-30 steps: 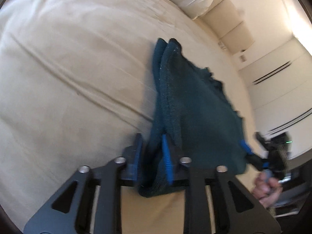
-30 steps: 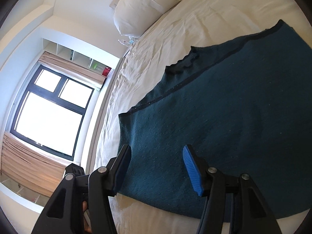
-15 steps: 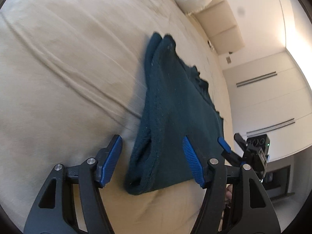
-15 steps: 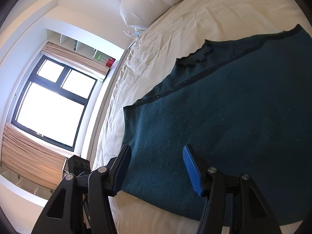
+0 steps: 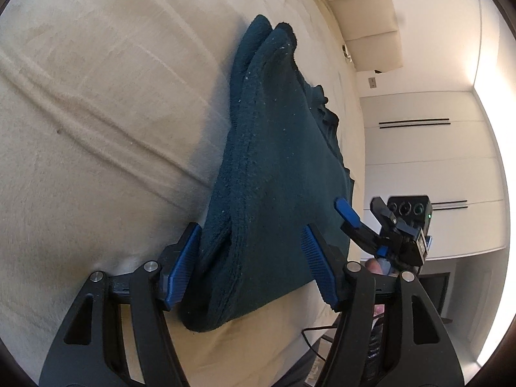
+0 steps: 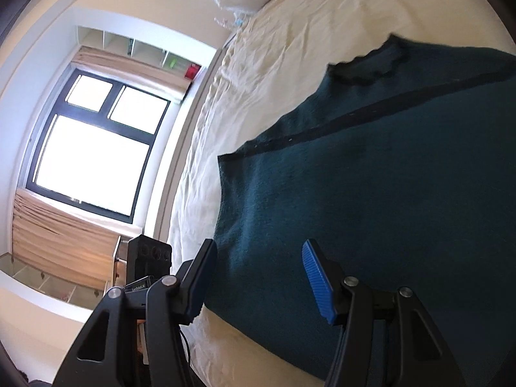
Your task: Fold small clothes
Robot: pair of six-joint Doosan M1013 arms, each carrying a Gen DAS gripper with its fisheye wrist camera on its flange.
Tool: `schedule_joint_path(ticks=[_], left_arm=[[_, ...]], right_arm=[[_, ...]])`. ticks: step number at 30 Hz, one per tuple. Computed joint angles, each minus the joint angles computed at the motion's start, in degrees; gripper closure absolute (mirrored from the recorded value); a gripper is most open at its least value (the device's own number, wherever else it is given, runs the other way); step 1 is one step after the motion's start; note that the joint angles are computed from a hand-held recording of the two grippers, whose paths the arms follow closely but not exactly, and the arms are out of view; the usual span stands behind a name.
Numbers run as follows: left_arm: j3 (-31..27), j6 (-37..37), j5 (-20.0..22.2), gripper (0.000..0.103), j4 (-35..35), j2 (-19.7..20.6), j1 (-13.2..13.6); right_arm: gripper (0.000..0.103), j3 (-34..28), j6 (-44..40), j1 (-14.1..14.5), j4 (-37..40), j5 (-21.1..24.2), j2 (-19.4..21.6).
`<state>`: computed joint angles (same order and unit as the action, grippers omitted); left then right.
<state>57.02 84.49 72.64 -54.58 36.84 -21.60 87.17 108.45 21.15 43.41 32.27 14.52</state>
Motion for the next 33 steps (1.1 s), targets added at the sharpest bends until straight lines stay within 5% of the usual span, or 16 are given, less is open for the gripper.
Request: schedule_joint_path(ticks=[3,5,7,12,19,23,29,33], left_arm=[[-0.6,0.2,1.1,0.041,-0.6,0.4,0.1],[-1.0,0.7,2.1,0.05,-1.5,0.8,0.1],[-1.6,0.1,3.0,0.072,-1.9,1.4,-0.2],[0.8,-0.7,0.8,0.091,-3.5,0.7,0.2],[0.0,-1.2,-2.5,0.092,1.3,-1.8,-1.0],[-5.1,-1.5,-1.9,0.092,7.4,-1.5,-4.2],[-11.6,-1.7,-1.2,0.092,15.7,1.1,-11.2],[-13.1,-2.0,0.4,0.092,18.4,2.9,-14.0]], right_arm=[[0.044,-1.5,0.4,-0.4,1.1,1.8,1.9],[0.044,-1.8,1.0,-0.6,1.4,2.5,2.8],[0.044,-1.5,0.0,-0.7,3.3,2.1,3.2],[0.044,-0.7,-3.2,-1.4,7.4,2.3,3.0],[0.044,1.3,-9.5,-2.6,15.6,1.8,2.3],[0.038,3.1,-12.6,-4.0,18.0,1.6,0.2],[0.026,9.2,-30.0,-8.1,38.5,1.2,-3.6],[0.024,10.4,-30.5,-9.2,39.3,2.7,-4.1]])
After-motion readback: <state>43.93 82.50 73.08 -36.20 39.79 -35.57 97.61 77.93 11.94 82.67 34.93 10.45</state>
